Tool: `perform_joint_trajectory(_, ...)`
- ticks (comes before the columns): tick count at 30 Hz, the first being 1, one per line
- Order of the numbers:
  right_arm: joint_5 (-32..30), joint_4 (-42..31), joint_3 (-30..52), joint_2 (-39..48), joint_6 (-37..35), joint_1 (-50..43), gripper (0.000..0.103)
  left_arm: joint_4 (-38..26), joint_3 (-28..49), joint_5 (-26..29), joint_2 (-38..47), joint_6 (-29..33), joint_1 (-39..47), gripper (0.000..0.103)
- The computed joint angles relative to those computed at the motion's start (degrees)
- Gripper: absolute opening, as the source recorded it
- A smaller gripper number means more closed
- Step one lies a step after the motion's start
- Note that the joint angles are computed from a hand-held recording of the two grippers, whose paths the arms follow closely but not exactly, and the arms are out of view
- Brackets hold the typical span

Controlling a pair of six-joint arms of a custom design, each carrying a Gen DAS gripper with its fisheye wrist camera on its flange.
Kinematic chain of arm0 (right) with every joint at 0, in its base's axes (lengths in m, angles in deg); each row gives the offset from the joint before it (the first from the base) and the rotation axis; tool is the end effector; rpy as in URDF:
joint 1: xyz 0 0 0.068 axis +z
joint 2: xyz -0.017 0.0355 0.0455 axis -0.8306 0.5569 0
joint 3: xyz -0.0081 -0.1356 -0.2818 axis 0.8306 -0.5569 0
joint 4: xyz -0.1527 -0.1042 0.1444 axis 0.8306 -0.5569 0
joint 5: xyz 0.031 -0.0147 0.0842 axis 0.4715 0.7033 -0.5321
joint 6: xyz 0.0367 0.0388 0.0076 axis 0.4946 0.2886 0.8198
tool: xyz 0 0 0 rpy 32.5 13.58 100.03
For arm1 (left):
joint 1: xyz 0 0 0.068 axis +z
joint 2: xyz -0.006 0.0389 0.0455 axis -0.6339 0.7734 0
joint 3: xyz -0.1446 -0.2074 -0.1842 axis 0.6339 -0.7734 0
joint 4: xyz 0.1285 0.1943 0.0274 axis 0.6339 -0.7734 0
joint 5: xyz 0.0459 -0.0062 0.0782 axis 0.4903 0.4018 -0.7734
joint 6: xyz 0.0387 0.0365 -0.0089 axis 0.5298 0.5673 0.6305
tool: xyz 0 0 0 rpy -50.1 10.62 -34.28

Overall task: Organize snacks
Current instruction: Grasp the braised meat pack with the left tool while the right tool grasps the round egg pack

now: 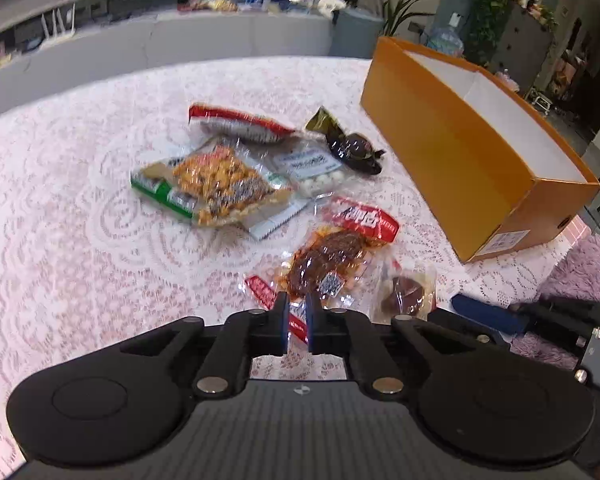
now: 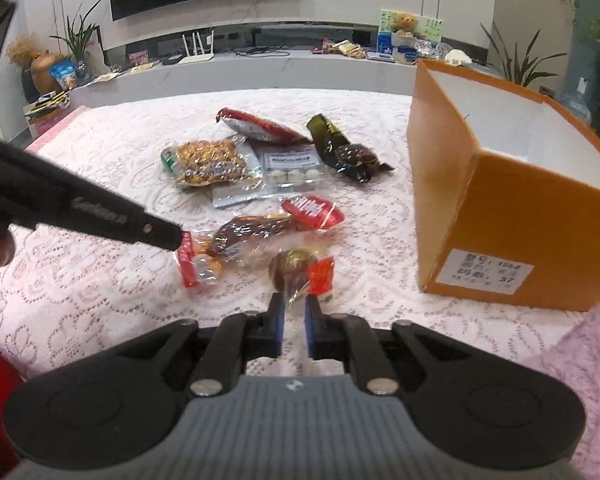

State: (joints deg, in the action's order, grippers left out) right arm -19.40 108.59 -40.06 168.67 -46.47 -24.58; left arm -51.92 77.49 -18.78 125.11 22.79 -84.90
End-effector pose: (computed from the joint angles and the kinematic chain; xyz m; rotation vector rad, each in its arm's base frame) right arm 0.2041 0.1291 0.1301 -0.7233 2.2173 0.3569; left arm 0.1733 -0.1554 0.1803 -0.2112 2.4737 -0.1139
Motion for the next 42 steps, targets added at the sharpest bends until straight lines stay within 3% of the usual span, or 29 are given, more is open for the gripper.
perform_joint_trajectory(4, 0.96, 5.33, -1.39, 0.67, -4.40, 0.46, 0.047, -1.81, 2.15, -2.26, 1.32, 2.17, -1.15, 0.023)
perform_joint_trajectory(7, -1.92, 4.50, 0.31, 2.46, -8.15, 0.29, 0.047, -2.92, 2.15, -2.93, 1.46, 1.80, -2.40, 0.025)
perform_joint_trajectory(13, 0.04, 9.52, 1.42, 8.04, -17.18, 2.67, 0.052, -3.51, 1.71, -3.48, 1.84, 0.49, -3.06, 0.027)
perform_joint_trajectory(20, -0.81, 11.76, 1.89, 9.95, -20.36, 3.08, 0.056, -2.73, 2.03, -2.94, 3.01, 2.30, -2.35, 0.027)
perform_joint_trajectory(23, -3.20, 5.70, 3.92, 8.93, -22.53, 2.53, 0.074, -2.43, 2.07, -2.59, 3.38, 3.35, -1.86, 0.028)
perform_joint_trajectory(26, -1.65, 8.89, 2.66, 10.39, -22.08, 2.51, 0.064, -2.15, 2.02, -2.38, 3.70, 4.73, -1.37, 0.032)
perform_joint_trajectory(28, -1.62, 7.37, 3.82, 10.62, -21.36, 2.22, 0.051, -1.35, 1.92, -1.92, 4.09, 6.65, -0.91, 0.040)
perform_joint_trajectory(31, -4.09, 3.12, 6.16, 10.00, -19.19, 0.64, 0.047, 0.77, 1.74, -1.66, 4.97, 10.67, -0.36, 0.059)
perform_joint_trajectory(36, -5.55, 0.20, 6.43, 7.10, -12.09, -2.59, 0.044, 3.56, 2.80, -2.22, 6.86, 18.54, 0.44, 0.068)
perform_joint_trajectory(39, -7.70, -1.91, 7.01, 6.47, -8.89, -6.27, 0.044, 7.41, 2.79, 1.06, 7.52, 25.14, 2.66, 0.077)
perform_joint_trajectory(42, -12.68, -5.37, 8.85, 7.03, -6.50, -10.09, 0.044, 9.65, 3.87, 4.77, 10.13, 33.11, 5.43, 0.078)
